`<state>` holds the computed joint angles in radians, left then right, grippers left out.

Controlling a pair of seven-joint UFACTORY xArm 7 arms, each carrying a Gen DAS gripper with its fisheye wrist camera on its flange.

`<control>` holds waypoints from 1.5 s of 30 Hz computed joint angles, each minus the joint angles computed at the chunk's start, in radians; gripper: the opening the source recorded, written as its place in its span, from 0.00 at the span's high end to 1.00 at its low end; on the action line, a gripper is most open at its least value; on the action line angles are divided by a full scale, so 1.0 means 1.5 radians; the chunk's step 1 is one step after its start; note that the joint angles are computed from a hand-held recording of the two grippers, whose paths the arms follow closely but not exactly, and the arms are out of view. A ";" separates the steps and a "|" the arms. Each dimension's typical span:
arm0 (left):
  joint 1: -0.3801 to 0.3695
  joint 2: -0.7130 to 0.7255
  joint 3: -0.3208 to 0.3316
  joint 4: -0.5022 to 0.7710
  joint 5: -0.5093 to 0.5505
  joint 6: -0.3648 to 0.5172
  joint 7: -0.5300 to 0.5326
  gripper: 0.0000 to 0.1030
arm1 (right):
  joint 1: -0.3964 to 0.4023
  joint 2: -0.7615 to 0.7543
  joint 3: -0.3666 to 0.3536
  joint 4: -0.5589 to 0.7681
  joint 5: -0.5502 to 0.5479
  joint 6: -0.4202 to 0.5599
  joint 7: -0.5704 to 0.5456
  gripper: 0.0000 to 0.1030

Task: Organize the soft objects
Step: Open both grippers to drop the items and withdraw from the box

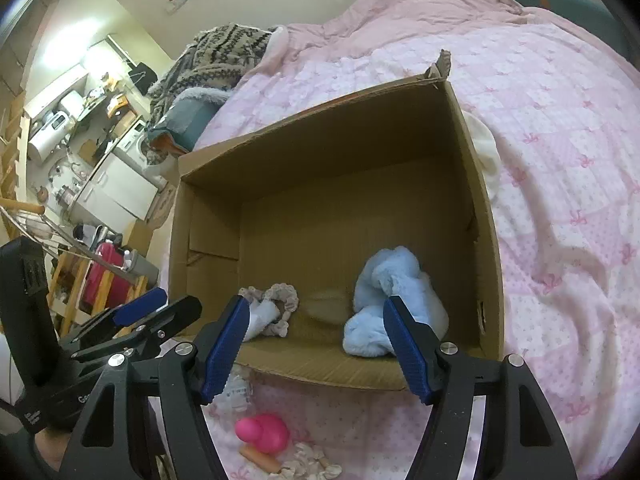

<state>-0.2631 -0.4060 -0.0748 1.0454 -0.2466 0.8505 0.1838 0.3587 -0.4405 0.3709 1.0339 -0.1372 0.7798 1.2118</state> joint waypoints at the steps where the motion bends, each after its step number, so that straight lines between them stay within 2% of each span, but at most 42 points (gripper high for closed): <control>1: 0.000 -0.002 0.001 -0.001 0.000 0.000 0.001 0.33 | 0.001 -0.002 -0.001 -0.002 0.001 -0.001 0.000 0.29; 18: 0.023 -0.048 0.010 -0.018 0.022 0.023 -0.014 0.33 | 0.003 -0.029 0.011 0.003 0.006 0.031 0.020 0.29; 21: 0.027 -0.054 0.014 -0.015 0.024 0.043 -0.022 0.33 | 0.010 -0.045 0.010 -0.008 0.020 0.008 0.024 0.29; 37: 0.053 -0.144 0.034 -0.060 0.029 0.146 -0.041 0.33 | 0.025 -0.069 0.048 0.000 0.036 0.044 0.054 0.29; 45: 0.059 -0.173 0.035 -0.082 0.035 0.169 -0.036 0.33 | 0.049 -0.062 0.060 0.004 0.049 0.066 0.061 0.29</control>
<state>-0.1752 -0.6656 -0.0221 0.9226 -0.1937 1.1045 0.1295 0.4326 -0.5339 0.4614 1.0404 -0.0637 0.8786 1.3037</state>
